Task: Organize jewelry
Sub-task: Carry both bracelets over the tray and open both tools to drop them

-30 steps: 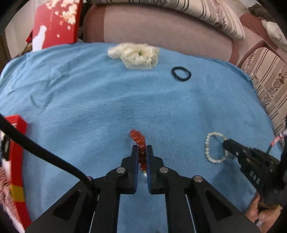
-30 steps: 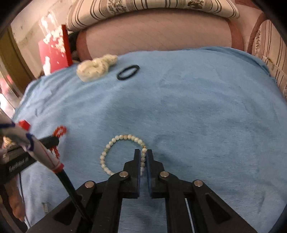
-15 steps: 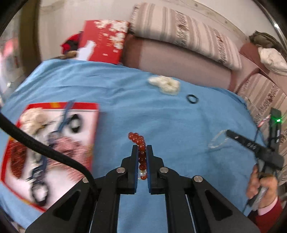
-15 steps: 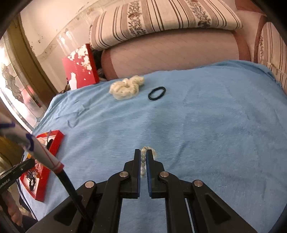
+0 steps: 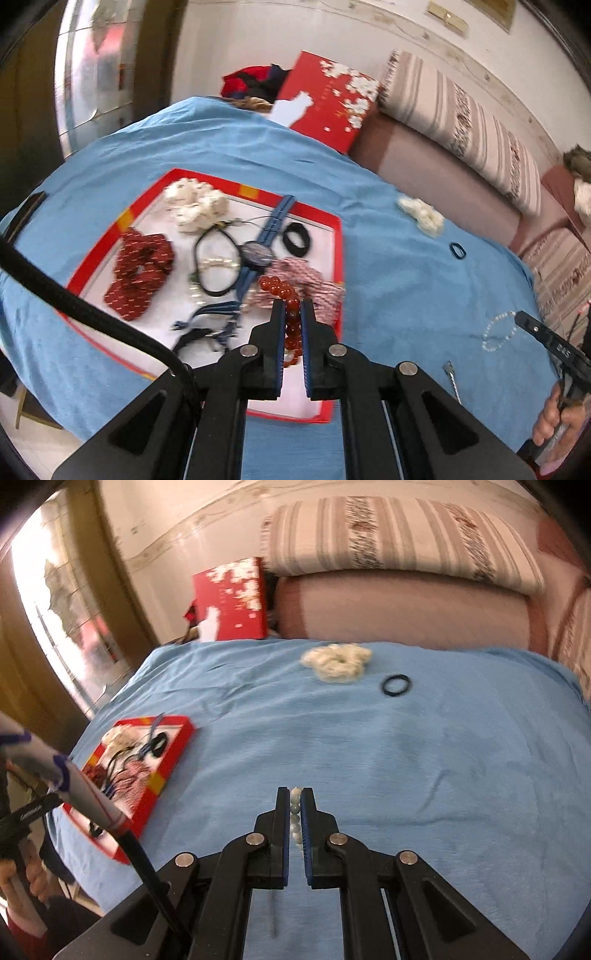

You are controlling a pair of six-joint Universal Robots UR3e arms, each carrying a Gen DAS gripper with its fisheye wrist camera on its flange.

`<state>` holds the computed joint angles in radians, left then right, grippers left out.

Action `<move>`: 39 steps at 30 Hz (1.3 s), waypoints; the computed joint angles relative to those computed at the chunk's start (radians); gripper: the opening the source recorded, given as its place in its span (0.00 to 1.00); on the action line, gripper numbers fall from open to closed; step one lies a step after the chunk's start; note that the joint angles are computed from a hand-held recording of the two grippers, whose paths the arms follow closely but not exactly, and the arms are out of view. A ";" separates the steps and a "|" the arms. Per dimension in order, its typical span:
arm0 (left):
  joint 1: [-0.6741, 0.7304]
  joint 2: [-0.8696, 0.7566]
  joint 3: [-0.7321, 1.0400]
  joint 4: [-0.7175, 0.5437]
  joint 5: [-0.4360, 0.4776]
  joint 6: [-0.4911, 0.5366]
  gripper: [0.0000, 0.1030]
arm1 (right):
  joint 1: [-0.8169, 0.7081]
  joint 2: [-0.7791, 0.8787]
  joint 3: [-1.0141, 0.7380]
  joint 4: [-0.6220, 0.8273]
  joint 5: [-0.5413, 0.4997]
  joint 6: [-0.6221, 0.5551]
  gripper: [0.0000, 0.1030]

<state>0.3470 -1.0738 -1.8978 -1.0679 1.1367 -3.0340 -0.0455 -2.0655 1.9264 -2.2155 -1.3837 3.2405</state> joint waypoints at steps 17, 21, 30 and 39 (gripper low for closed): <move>0.359 0.093 -0.066 -0.183 -0.126 0.136 0.07 | 0.503 0.703 -0.650 -0.008 0.003 0.179 0.06; 0.366 0.052 -0.073 -0.128 -0.066 0.101 0.07 | 0.546 0.860 -0.806 0.027 0.043 0.204 0.06; 0.321 -0.033 -0.081 -0.034 0.038 0.040 0.07 | 0.587 1.028 -0.957 0.101 0.037 0.205 0.06; 0.231 -0.073 -0.079 0.037 0.138 0.000 0.07 | 0.595 1.058 -0.974 0.160 -0.038 0.173 0.06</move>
